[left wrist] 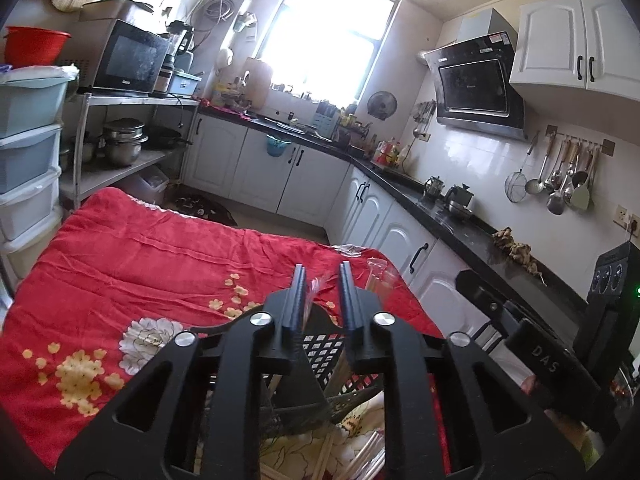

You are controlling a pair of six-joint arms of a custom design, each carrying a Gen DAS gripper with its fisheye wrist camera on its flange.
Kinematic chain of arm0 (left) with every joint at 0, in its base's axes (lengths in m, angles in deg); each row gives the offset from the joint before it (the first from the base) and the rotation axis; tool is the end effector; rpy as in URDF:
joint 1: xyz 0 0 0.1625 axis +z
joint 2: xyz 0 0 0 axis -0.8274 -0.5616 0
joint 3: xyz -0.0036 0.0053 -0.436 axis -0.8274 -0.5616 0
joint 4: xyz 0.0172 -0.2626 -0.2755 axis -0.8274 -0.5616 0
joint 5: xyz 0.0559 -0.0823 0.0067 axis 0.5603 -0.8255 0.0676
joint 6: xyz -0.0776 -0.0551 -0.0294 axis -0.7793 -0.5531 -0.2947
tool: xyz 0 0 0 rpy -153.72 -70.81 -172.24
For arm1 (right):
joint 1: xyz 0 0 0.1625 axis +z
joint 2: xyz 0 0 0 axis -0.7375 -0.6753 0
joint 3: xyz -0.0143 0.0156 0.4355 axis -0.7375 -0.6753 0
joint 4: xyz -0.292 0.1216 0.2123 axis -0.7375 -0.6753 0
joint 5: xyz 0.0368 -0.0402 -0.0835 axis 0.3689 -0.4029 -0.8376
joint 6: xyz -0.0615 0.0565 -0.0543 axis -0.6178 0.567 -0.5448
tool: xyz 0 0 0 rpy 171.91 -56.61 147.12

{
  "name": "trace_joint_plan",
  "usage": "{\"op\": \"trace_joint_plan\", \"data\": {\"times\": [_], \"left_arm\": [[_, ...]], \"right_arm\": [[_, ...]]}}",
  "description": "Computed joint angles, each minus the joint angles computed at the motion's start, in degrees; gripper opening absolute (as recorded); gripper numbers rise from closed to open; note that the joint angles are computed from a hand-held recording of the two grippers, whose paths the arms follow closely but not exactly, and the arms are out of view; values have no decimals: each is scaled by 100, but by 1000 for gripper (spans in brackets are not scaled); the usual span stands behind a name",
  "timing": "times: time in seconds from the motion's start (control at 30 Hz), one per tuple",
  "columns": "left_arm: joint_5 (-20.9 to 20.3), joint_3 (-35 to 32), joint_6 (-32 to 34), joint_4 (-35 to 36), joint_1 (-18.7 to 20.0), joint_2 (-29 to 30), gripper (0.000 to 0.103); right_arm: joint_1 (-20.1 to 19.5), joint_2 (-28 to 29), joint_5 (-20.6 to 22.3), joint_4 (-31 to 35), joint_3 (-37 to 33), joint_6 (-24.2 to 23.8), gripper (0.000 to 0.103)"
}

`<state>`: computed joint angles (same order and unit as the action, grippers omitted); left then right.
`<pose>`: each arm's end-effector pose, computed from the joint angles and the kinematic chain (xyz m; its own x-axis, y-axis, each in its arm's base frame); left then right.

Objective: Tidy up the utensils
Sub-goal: 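Open both tools and withdraw them upward from the holder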

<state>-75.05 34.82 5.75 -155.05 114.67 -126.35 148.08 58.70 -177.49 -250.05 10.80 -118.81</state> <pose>-0.2285 -0.7377 0.2566 -0.9101 0.1044 -0.4011 0.4092 0.3798 -0.8296 0.2785 -0.7823 0.2068 -0.7310 -0.4446 0.5177 -0.6707 0.3281 -0.6653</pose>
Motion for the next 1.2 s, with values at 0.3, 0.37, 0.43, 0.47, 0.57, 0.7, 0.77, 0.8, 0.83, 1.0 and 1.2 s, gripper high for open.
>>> {"op": "trace_joint_plan", "data": {"times": [0.3,0.37,0.43,0.47,0.57,0.7,0.77,0.8,0.83,1.0,1.2], "left_arm": [[-25,271,-90,-98,19,-146,30],[-7,341,-72,-154,13,-174,38],[44,447,-60,-201,-5,-222,44],[68,508,-71,-216,-14,-252,46],[113,770,-97,-265,-45,-379,56],[115,1139,-177,-332,-76,-552,64],[92,1351,-242,-397,-92,-657,66],[68,1423,-267,-423,-99,-692,68],[46,1507,-277,-468,-108,-733,70],[57,1885,-361,-716,-166,-908,77],[163,2266,-431,-918,-234,-1023,86]], "right_arm": [[-61,-229,-243,-239,361,142,47],[-79,-284,-254,-246,443,143,49],[-95,-349,-286,-268,547,124,50],[-106,-380,-301,-285,604,113,51],[-146,-473,-393,-291,776,122,53],[-198,-603,-540,-301,1042,130,54],[-212,-655,-582,-303,1149,164,56],[-221,-680,-593,-302,1199,185,57],[-229,-716,-625,-307,1275,202,57],[-217,-822,-619,-294,1479,245,60],[-219,-1010,-458,-410,1886,269,64]]}}
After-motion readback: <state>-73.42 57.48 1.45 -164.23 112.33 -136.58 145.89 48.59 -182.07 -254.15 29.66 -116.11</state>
